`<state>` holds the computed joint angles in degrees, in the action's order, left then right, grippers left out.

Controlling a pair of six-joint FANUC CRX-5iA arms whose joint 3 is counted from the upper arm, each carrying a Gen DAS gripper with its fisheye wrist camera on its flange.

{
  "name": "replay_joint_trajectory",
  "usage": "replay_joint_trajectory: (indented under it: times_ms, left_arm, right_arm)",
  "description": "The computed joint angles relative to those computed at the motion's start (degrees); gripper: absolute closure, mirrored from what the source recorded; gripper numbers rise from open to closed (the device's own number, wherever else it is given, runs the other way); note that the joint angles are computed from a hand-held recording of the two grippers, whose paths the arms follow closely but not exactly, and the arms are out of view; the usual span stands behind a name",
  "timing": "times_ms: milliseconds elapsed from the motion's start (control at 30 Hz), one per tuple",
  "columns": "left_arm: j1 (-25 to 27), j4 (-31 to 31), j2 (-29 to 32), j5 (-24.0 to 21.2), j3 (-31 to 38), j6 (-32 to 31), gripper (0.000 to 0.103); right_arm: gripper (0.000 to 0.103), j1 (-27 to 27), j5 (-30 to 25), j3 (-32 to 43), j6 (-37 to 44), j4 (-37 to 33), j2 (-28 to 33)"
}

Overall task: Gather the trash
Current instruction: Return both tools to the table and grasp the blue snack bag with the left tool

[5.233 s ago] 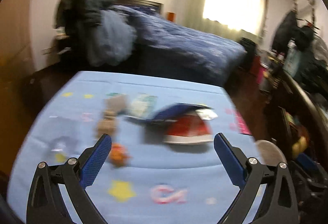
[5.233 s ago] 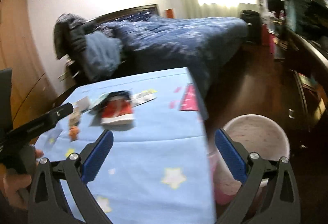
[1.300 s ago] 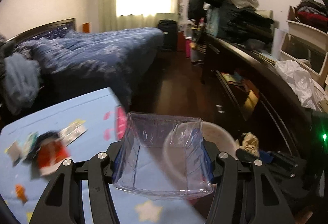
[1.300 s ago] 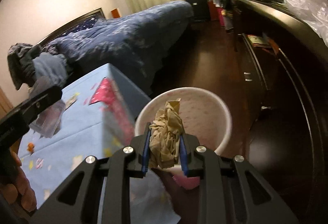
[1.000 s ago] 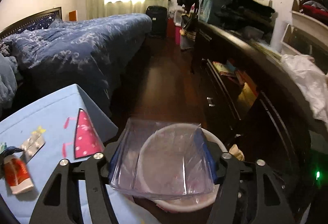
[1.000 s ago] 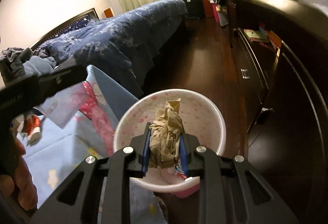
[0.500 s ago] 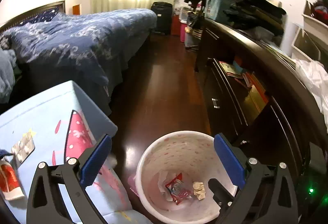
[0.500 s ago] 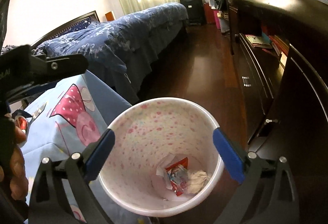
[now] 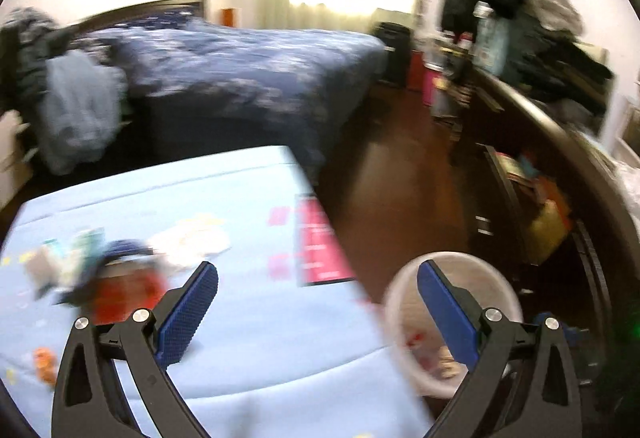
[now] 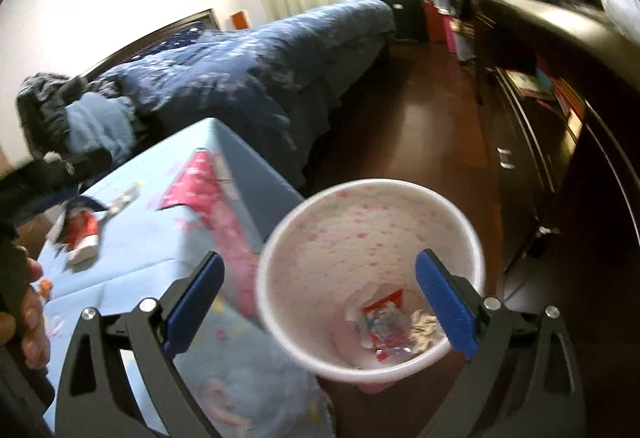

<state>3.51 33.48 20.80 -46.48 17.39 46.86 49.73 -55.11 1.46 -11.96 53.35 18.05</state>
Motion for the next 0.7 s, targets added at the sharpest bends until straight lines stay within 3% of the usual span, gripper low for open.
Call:
replay_joint_trajectory:
  times_ms: [133, 267, 367, 533, 700]
  left_arm:
    - [3.7, -2.9, -0.3, 1.3, 0.6, 4.8, 0.004]
    - [6.2, -8.7, 3.5, -2.5, 7.3, 13.4, 0.004]
    - [6.1, -13.7, 6.5, -4.9, 12.6, 14.5, 0.004]
    - [4.9, -19.2, 10.2, -6.3, 18.4, 10.4, 0.004]
    - [3.4, -24.0, 12.9, -5.9, 22.8, 10.3, 0.004]
  right_arm:
    - [0.006, 1.5, -0.4, 4.9, 4.8, 0.1, 2.2]
    - [0.006, 3.0, -0.8, 10.5, 9.9, -0.1, 5.1]
    - [0.006, 3.8, -0.6, 13.8, 13.1, -0.4, 6.8]
    - [0.006, 4.3, 0.2, 18.1, 17.7, -1.3, 9.2]
    - [0.006, 4.4, 1.3, 20.7, 20.0, -1.7, 10.8]
